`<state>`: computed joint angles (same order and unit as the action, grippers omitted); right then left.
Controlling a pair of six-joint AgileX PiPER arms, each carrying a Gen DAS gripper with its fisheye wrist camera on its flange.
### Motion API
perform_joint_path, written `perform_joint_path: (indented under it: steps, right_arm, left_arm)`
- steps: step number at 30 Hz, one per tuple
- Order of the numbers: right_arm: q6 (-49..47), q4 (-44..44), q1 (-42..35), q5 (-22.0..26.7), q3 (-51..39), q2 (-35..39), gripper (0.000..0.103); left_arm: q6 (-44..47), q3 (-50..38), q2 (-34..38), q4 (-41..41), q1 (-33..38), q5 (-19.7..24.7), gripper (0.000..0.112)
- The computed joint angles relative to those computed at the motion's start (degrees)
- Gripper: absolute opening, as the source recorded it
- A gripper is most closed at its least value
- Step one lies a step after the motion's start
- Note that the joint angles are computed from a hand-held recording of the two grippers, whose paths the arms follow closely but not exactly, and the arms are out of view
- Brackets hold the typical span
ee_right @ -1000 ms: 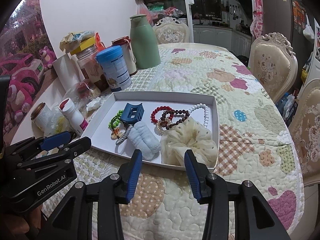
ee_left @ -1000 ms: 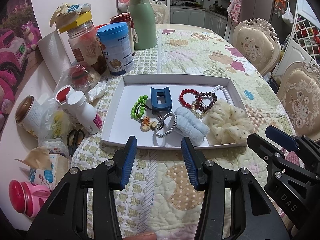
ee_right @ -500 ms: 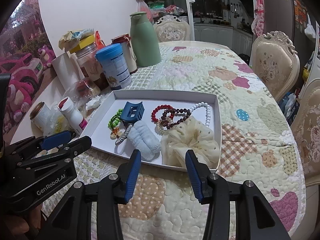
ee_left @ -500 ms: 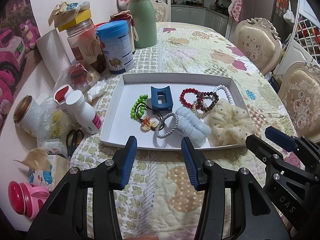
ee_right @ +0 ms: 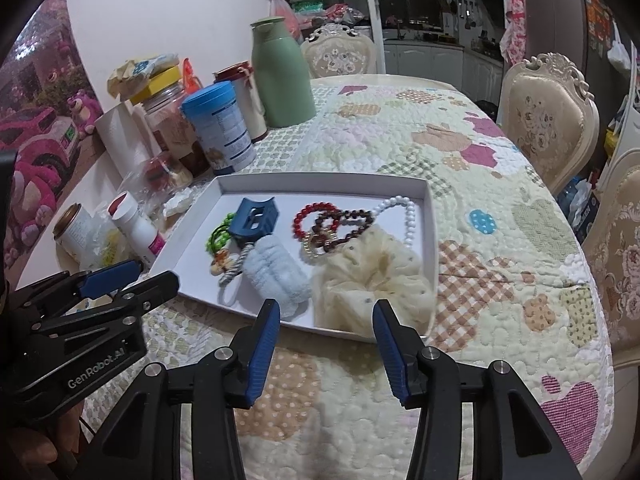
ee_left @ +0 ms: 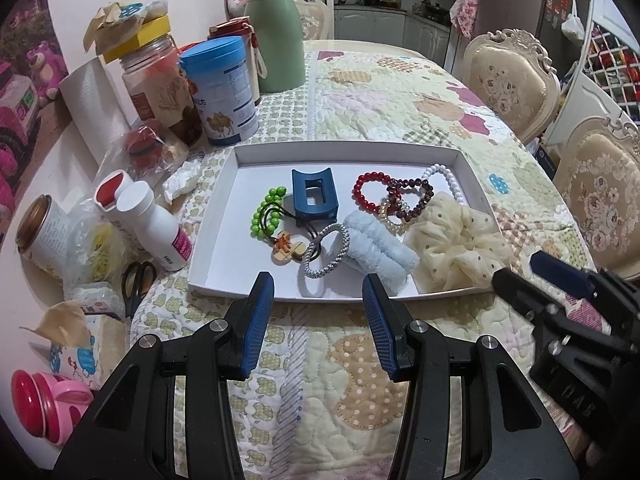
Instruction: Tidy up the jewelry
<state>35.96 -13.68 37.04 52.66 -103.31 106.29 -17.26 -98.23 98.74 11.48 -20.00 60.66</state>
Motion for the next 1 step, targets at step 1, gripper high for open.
perform_joint_path:
  steps: [1]
  right_arm:
    - [-0.1, 0.0, -1.0, -0.8, 1.4, -0.8, 0.046]
  left_arm:
    - [0.3, 0.0, 0.2, -0.5, 0.1, 0.0, 0.046]
